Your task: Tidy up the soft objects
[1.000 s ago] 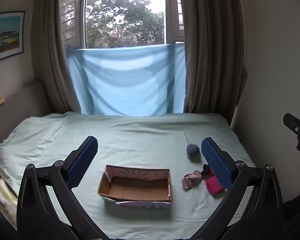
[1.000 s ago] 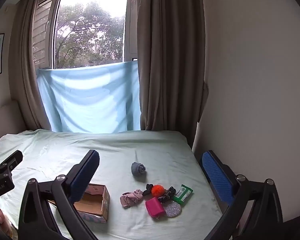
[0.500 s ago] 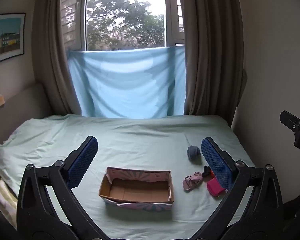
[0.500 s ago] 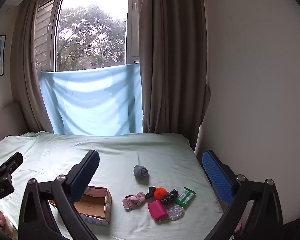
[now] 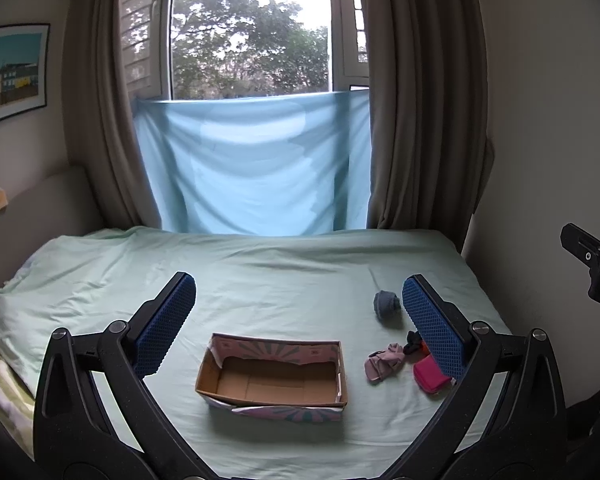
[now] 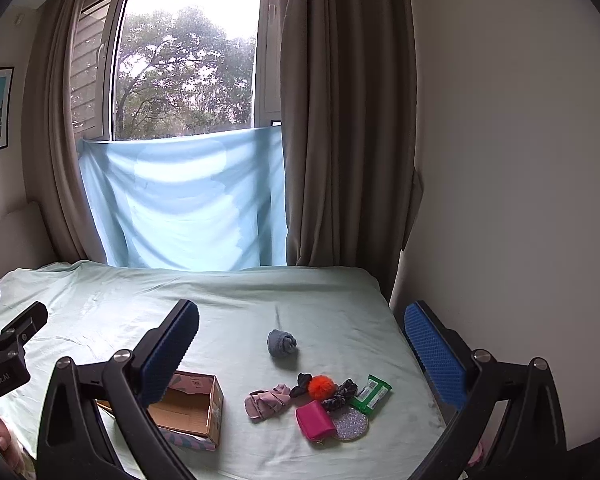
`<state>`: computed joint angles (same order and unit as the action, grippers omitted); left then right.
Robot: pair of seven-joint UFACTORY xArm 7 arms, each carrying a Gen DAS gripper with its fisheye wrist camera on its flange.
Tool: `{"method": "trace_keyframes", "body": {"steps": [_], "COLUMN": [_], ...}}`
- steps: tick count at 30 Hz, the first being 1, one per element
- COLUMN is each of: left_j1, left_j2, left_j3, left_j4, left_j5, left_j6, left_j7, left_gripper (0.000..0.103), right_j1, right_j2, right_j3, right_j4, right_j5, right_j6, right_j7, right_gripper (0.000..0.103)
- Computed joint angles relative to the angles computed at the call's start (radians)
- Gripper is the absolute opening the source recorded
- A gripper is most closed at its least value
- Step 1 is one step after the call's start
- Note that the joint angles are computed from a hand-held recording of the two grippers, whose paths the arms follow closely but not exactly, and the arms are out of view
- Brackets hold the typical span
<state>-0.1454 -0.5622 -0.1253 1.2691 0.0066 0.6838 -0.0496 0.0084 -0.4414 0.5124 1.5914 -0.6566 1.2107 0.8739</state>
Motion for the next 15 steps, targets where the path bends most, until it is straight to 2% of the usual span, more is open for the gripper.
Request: {"method": "trace_keyframes", "body": {"steps": [15], "left_j1": [-0.008], "left_j2": [0.010], "left_j3": [0.004], "left_j4": [-0.005], "left_j5": [-0.001], "left_j6": [-0.018], "left_j7": [-0.001], "left_gripper": [0.103], "right_j1": [0.009], "right_j2": [0.023], "right_j3": [0.004], "right_j4": [0.018], "right_j5": [-0.026], "right_j6": [-0.003], "right_j7": [0.016], "right_gripper": [0.103]}}
